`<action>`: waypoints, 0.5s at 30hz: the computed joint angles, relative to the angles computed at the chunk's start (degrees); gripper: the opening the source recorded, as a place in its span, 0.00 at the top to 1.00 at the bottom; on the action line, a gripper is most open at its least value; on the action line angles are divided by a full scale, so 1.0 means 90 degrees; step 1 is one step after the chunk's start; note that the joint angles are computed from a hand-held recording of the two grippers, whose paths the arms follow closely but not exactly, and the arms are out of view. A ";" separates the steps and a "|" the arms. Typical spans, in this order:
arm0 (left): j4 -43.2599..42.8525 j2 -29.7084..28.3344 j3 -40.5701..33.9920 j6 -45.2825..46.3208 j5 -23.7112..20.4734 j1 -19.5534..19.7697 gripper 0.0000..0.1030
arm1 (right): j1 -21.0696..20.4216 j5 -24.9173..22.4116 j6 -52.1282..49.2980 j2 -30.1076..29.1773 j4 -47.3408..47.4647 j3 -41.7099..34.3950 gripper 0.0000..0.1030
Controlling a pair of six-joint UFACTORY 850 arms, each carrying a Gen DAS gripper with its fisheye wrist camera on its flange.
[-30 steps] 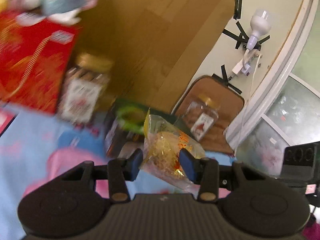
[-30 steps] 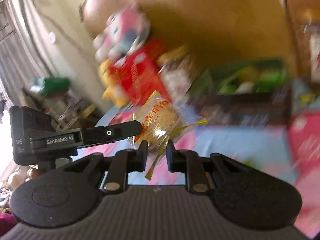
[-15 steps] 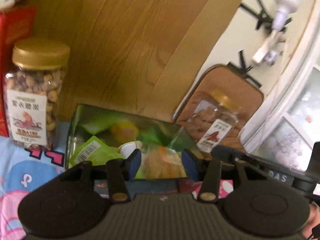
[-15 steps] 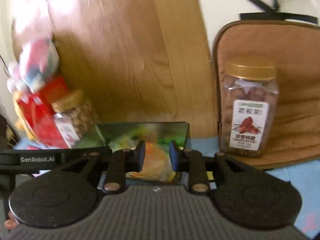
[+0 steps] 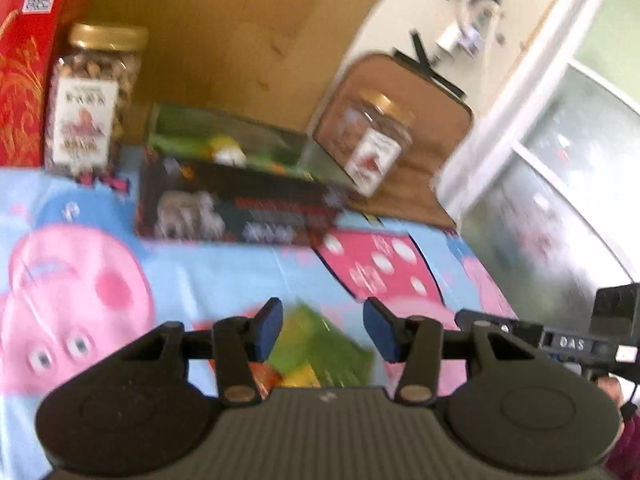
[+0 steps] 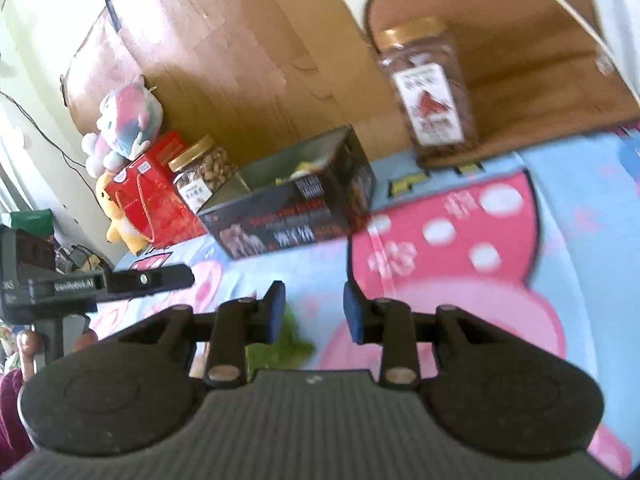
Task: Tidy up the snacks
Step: 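Reach both tools toward the pink stick packet on the sheet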
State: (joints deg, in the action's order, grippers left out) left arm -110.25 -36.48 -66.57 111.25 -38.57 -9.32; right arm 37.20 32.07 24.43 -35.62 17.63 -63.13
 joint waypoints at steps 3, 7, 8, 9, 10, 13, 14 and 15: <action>-0.0082 0.0161 0.0276 0.0309 0.0010 -0.0165 0.56 | 0.0132 0.0123 -0.0322 0.0138 0.0573 0.0306 0.65; 0.0090 0.0285 0.0482 0.0345 -0.0017 -0.0402 0.56 | 0.0054 0.0385 0.0509 0.0094 0.0579 0.0485 0.63; 0.0115 0.0297 0.0508 0.0368 0.0054 -0.0465 0.56 | 0.0030 0.0469 0.0630 0.0035 0.0532 0.0464 0.63; 0.0135 0.0313 0.0563 0.0379 0.0088 -0.0519 0.56 | 0.0016 0.0528 0.0672 -0.0032 0.0545 0.0420 0.63; 0.0186 0.0322 0.0616 0.0337 0.0078 -0.0541 0.56 | -0.0007 0.0533 0.0707 -0.0110 0.0517 0.0343 0.63; 0.0586 0.0264 0.0652 -0.0150 -0.0006 -0.0564 0.59 | -0.0006 0.0366 0.0291 -0.0325 0.0550 0.0086 0.63; 0.0679 0.0246 0.0678 -0.0232 -0.0070 -0.0558 0.59 | 0.0030 0.0227 -0.0047 -0.0355 0.0687 0.0035 0.63; 0.0793 0.0244 0.0717 -0.0300 -0.0077 -0.0560 0.59 | 0.0049 0.0152 -0.0226 -0.0355 0.0664 0.0046 0.63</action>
